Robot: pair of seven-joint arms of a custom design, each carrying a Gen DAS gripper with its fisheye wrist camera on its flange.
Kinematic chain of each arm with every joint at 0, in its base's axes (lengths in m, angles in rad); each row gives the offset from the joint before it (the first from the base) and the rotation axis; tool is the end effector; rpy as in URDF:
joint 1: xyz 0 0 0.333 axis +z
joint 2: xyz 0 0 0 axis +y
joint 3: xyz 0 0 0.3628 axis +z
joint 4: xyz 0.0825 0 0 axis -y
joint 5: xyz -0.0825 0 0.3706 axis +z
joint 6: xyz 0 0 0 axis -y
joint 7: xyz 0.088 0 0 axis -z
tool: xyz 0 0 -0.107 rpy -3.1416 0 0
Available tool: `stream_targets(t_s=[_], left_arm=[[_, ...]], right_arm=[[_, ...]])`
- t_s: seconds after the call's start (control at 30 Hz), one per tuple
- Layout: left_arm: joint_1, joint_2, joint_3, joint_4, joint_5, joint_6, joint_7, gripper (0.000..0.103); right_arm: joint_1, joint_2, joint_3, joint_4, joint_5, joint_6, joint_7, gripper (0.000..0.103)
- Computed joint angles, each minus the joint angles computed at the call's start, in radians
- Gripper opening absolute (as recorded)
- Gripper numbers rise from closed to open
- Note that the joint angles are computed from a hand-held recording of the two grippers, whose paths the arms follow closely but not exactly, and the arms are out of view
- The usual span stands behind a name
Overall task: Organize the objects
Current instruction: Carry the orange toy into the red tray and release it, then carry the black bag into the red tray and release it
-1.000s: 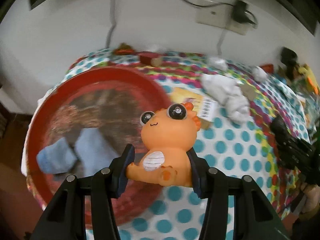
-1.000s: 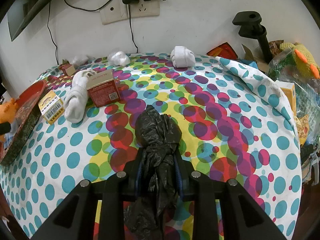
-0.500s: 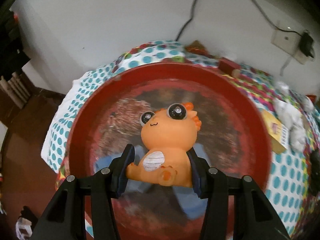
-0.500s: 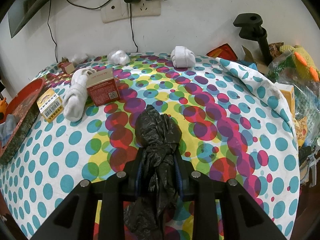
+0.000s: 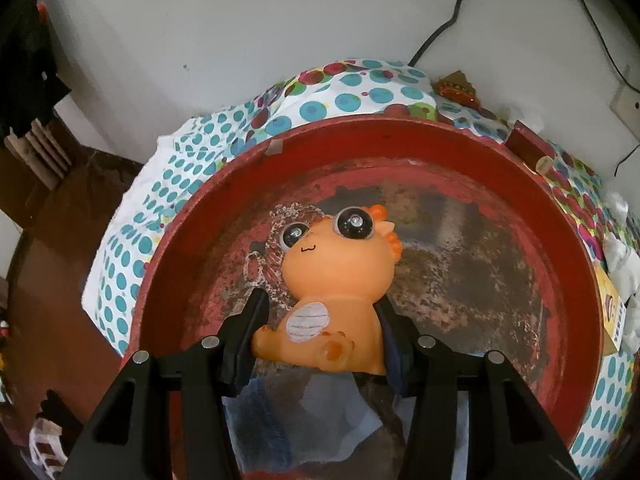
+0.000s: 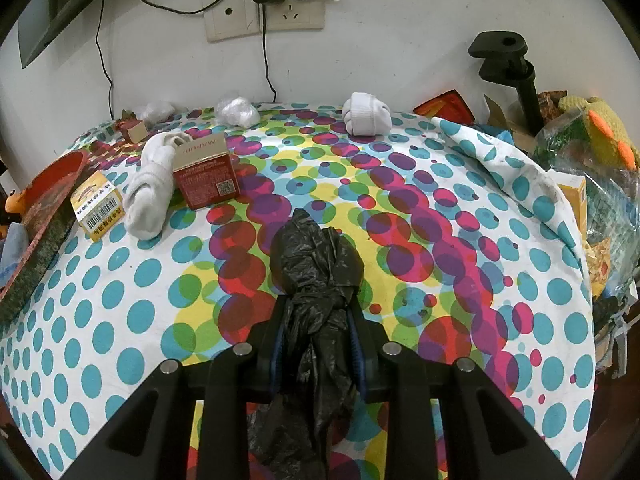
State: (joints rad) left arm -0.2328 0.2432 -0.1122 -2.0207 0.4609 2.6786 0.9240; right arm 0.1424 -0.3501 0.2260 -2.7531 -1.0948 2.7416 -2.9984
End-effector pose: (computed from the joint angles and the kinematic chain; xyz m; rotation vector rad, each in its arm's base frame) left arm 0.5867 -0.2206 0.4282 -1.8780 1.9941 -0.4456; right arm 0.3302 0.1647 0.3917 -1.4845 2.1826 -0.7588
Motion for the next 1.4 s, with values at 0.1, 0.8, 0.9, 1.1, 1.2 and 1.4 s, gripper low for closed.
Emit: stream_targets(t_s=[0.1, 0.8, 0.9, 1.1, 1.2, 1.4], left_arm=[[0.002, 0.003, 0.001, -0.001, -0.003, 0.002, 0.003, 0.051], [0.054, -0.286, -0.066, -0.310, 0.286, 0.092, -0.342, 0.088], [0.076, -0.317, -0.089, -0.365, 0.303, 0.115, -0.398, 0.088], [0.115, -0.355, -0.129, -0.409, 0.444, 0.120, -0.537, 0.088], [0.128, -0.363, -0.138, -0.405, 0.502, 0.107, -0.585, 0.089], [0.137, -0.369, -0.133, -0.410, 0.534, 0.087, -0.605, 0.091]], right_arm=[[0.007, -0.001, 0.001, 0.000, 0.011, -0.014, -0.015, 0.027], [0.018, -0.017, -0.005, -0.008, 0.040, -0.022, -0.029, 0.026], [0.026, -0.031, 0.007, -0.002, 0.085, -0.025, -0.052, 0.026], [0.060, -0.015, 0.050, 0.087, 0.134, -0.073, -0.135, 0.026], [0.083, 0.028, 0.069, 0.162, 0.131, -0.079, -0.164, 0.026], [0.161, 0.195, 0.066, 0.352, 0.094, -0.038, -0.196, 0.026]])
